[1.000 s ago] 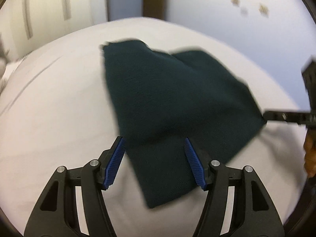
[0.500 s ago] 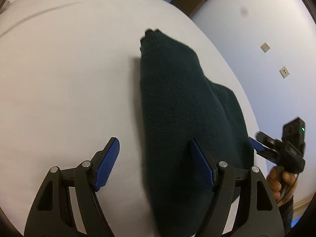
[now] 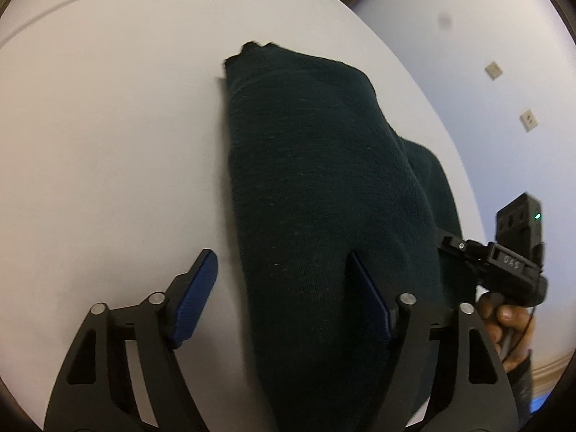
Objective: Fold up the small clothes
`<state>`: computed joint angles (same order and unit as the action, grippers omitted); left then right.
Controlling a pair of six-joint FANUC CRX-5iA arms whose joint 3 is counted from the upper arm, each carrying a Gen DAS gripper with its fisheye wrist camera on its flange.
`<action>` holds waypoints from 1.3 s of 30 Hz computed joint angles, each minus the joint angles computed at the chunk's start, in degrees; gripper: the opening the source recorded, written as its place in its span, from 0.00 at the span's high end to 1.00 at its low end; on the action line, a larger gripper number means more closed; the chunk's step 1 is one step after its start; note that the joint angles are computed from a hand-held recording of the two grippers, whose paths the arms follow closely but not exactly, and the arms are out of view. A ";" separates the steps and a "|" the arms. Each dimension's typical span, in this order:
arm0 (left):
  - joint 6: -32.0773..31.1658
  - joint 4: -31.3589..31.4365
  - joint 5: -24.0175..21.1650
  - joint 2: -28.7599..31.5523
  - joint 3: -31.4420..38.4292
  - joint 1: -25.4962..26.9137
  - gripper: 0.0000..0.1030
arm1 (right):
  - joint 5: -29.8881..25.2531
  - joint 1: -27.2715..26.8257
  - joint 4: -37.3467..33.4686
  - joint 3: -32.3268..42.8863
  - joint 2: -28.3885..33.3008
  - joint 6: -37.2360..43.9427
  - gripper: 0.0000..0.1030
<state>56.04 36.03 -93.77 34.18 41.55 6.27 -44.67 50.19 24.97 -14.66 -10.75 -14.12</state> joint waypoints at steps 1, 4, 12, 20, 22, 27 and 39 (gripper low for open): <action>-0.38 0.12 0.26 -0.71 -1.03 -0.17 0.39 | -0.22 0.19 0.37 0.00 0.16 0.21 0.63; 0.41 1.70 0.15 -0.81 -2.34 -0.13 0.47 | 2.66 0.43 3.10 -2.90 -0.85 -3.57 0.67; 2.17 4.20 -3.20 -1.81 -1.99 1.48 0.67 | -3.23 3.12 7.24 0.76 1.07 -5.81 0.76; -5.03 8.84 -3.76 -12.58 -10.65 9.00 0.69 | -21.41 12.43 10.49 20.53 9.25 3.64 0.77; -7.52 11.21 -5.42 -15.15 -11.95 12.69 0.69 | -23.51 15.20 12.61 23.61 10.74 3.20 0.77; -13.77 13.96 -10.50 -19.72 -14.11 22.16 0.69 | -24.00 22.35 18.84 29.04 14.46 -0.90 0.77; -21.29 8.92 -11.50 -21.38 -21.62 32.46 0.69 | -14.68 24.81 18.56 29.11 21.70 -8.34 0.77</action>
